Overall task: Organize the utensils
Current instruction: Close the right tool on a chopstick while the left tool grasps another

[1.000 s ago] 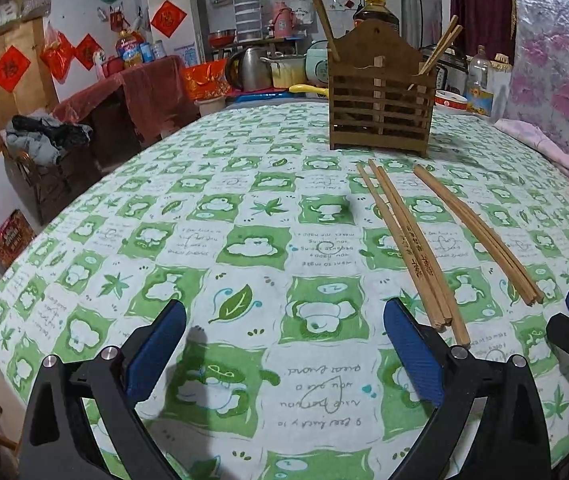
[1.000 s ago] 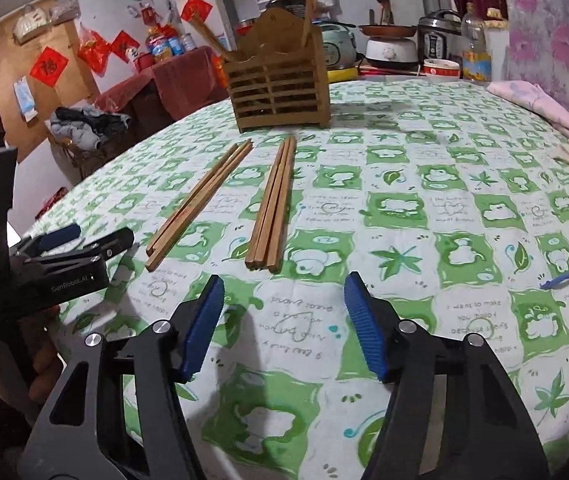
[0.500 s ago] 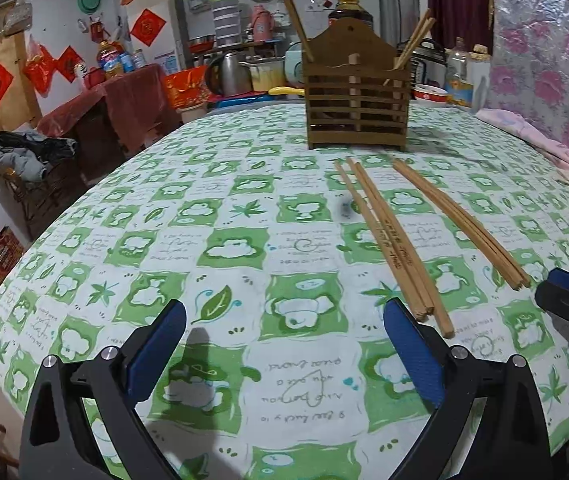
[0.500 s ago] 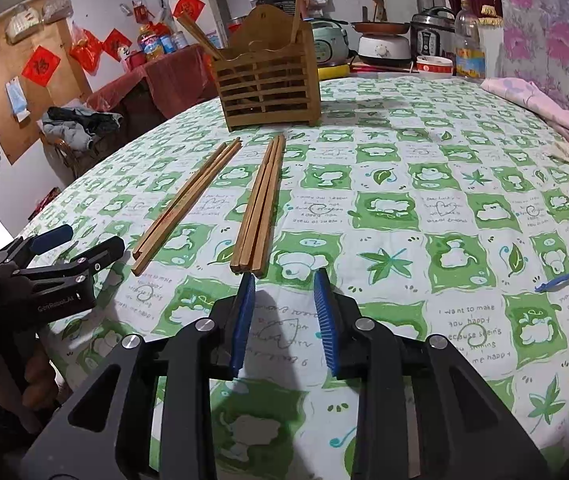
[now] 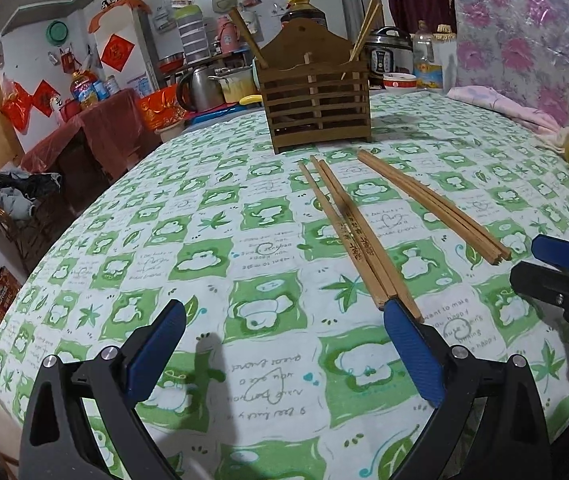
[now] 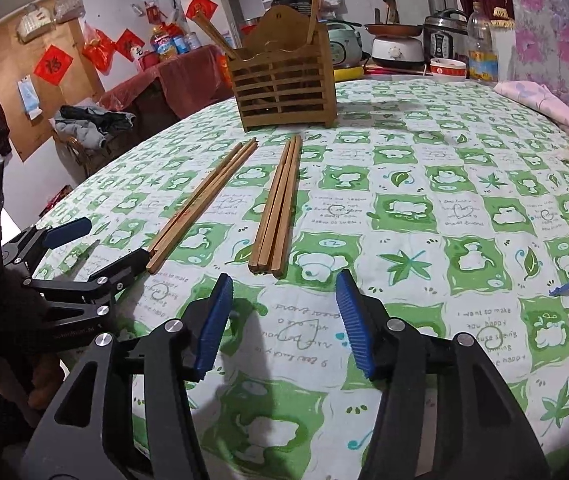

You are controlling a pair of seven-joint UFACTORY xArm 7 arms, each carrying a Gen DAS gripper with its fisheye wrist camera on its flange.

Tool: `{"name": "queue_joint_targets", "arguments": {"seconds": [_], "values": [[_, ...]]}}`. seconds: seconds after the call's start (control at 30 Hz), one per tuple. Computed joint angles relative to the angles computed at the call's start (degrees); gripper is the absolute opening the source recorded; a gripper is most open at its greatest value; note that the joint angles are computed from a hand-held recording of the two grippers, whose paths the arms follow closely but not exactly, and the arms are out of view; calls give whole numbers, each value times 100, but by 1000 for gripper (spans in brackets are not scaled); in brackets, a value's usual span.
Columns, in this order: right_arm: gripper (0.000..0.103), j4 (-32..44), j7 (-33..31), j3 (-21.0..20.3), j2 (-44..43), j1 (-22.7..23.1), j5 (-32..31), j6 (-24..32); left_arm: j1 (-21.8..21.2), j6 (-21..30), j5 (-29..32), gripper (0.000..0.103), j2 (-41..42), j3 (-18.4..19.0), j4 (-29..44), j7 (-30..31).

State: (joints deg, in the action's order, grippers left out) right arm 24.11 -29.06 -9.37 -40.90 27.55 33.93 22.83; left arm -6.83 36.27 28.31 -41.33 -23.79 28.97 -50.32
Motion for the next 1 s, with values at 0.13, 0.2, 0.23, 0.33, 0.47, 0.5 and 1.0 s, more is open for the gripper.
{"name": "queue_joint_targets", "arguments": {"seconds": [0.13, 0.2, 0.23, 0.33, 0.47, 0.5, 1.0], "values": [[54, 0, 0, -9, 3, 2, -11, -1, 4, 8, -18, 97, 138, 40, 89, 8], [54, -1, 2, -9, 4, 7, -10, -6, 5, 27, -13, 97, 173, 45, 127, 10], [54, -1, -3, -14, 4, 7, -11, -7, -2, 35, -8, 97, 178, 42, 131, 8], [54, -2, 1, -7, 6, 4, -15, -9, 71, 146, 47, 99, 325, -28, 262, -75], [54, -3, 1, -12, -4, -1, -26, 3, -196, 189, -543, 99, 422, 541, 276, 65], [54, -2, 4, -8, -1, 0, -25, 0, -213, 215, -722, 98, 393, 674, 257, 68], [36, 115, 491, 328, 160, -335, -592, -15, 387, 565, 356, 98, 117, -154, 177, -808]]}}
